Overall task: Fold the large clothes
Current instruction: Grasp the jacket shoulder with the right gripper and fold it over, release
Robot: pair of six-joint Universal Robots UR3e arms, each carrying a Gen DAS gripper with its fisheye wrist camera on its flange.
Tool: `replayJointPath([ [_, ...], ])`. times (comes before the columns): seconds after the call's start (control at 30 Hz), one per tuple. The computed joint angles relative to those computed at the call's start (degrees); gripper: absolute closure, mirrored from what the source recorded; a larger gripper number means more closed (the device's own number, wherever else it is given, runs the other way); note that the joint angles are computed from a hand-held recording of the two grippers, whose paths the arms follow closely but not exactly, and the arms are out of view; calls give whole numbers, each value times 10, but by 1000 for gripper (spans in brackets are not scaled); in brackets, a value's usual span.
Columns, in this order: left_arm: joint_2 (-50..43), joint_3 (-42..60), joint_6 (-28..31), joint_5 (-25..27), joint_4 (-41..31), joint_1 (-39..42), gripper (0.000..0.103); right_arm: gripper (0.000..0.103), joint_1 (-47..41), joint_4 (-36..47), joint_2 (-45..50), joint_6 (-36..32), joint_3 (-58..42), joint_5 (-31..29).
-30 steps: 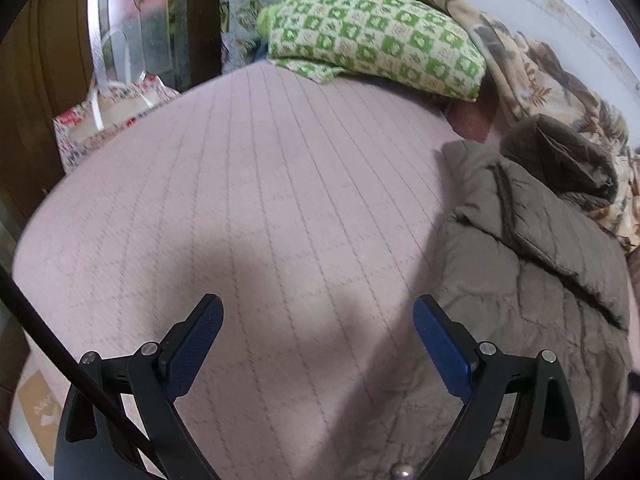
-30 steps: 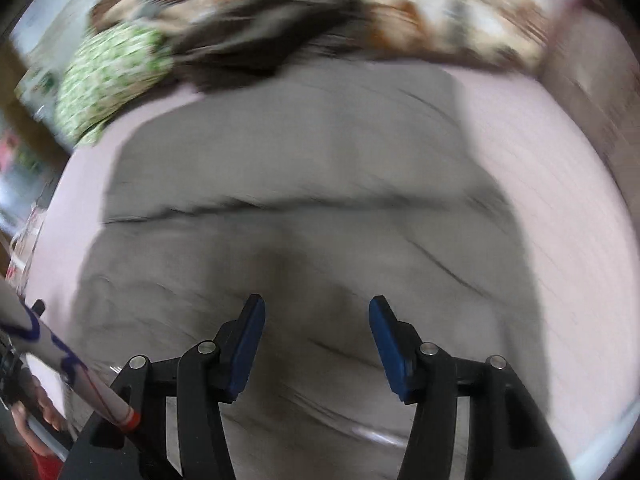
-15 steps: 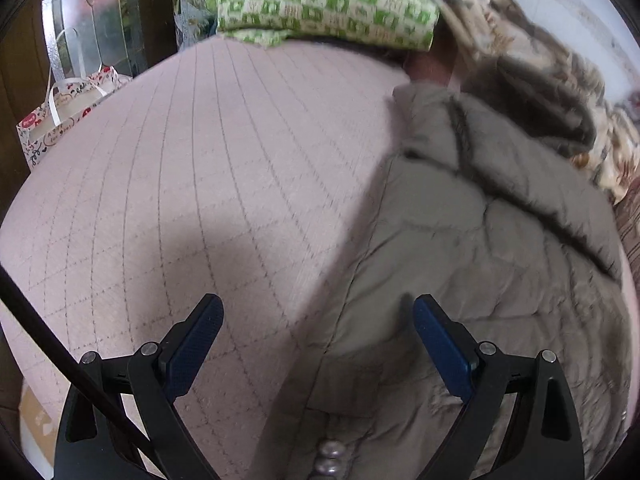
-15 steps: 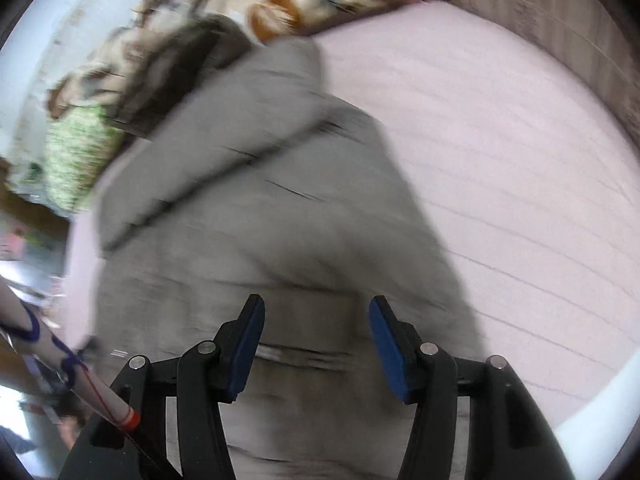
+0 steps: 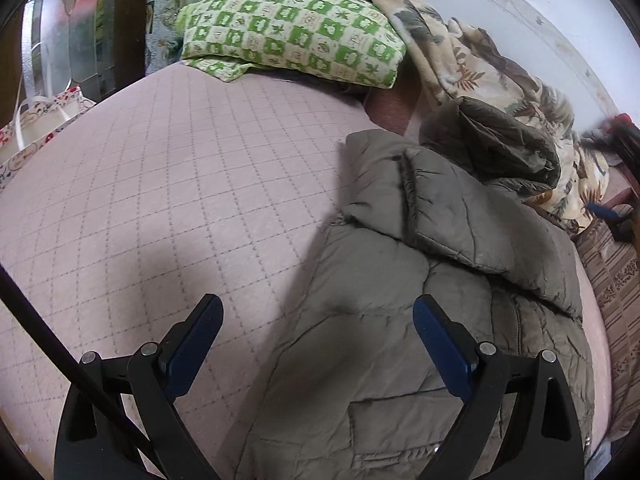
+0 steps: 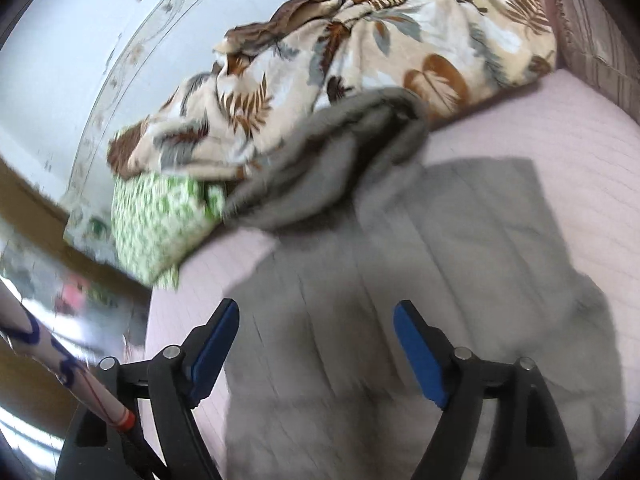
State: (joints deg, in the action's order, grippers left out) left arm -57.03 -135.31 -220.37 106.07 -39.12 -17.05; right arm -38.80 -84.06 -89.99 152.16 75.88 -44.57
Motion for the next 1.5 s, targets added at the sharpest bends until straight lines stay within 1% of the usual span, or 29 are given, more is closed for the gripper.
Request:
replayJointPath([
  [0.07,1,-4,7,-5,5,8,8,14,61,-98,58,114,-33,-15],
  [0.13,-3,-4,3,0,7,7,8,13,99,-152,117,190,-83,-30],
  [0.17,-4,-5,7,-6,9,14,8,13,122,-185,151,238,-111,-41],
  [0.27,-2,-16,17,-28,16,38,8,12,155,-228,217,315,-174,-73],
  [0.43,-1,-35,32,-56,23,68,8,12,190,-269,316,416,-264,-104],
  [0.53,-10,-37,35,-60,30,74,8,12,205,-265,372,443,-335,-115],
  [0.6,-19,-37,35,-61,35,72,8,14,211,-243,403,446,-377,-117],
  [0.63,-24,-35,35,-58,36,68,8,23,211,-225,415,441,-396,-113],
  [0.67,-27,-34,33,-54,38,63,8,45,210,-212,421,432,-401,-103],
  [0.7,-32,-31,30,-46,39,56,8,59,209,-200,420,422,-397,-95],
  [0.73,-34,-29,28,-39,39,49,8,82,209,-187,419,408,-396,-92],
  [0.77,-35,-27,26,-32,39,44,8,88,208,-176,408,386,-384,-93],
  [0.83,-30,-23,20,-19,36,33,8,92,204,-208,357,363,-314,-103],
  [0.9,-20,-20,17,-12,31,27,8,93,191,-212,290,310,-241,-93],
  [0.97,-1,-19,12,-3,22,21,8,94,174,-194,223,262,-181,-86],
  [1.03,23,-18,9,1,6,19,8,94,139,-152,146,201,-115,-55],
  [1.13,62,-20,3,9,-18,14,8,95,61,-35,25,78,-34,-11],
  [1.17,76,-21,2,9,-27,15,8,95,20,37,-22,13,-7,-1],
  [1.23,104,-24,1,7,-45,21,8,95,-37,137,-79,-77,28,-2],
  [1.27,119,-26,2,3,-53,27,8,94,-82,206,-118,-146,58,-10],
  [1.33,136,-30,0,-1,-62,34,8,94,-136,273,-165,-223,110,-32],
  [1.37,142,-30,0,-3,-66,38,8,95,-159,281,-189,-248,150,-49],
  [1.4,145,-32,0,-4,-68,39,8,95,-168,258,-205,-251,192,-67],
  [1.47,143,-33,-4,2,-71,36,8,95,-150,142,-216,-198,284,-95],
  [1.5,143,-34,-5,4,-72,34,8,95,-134,68,-209,-158,326,-104],
])
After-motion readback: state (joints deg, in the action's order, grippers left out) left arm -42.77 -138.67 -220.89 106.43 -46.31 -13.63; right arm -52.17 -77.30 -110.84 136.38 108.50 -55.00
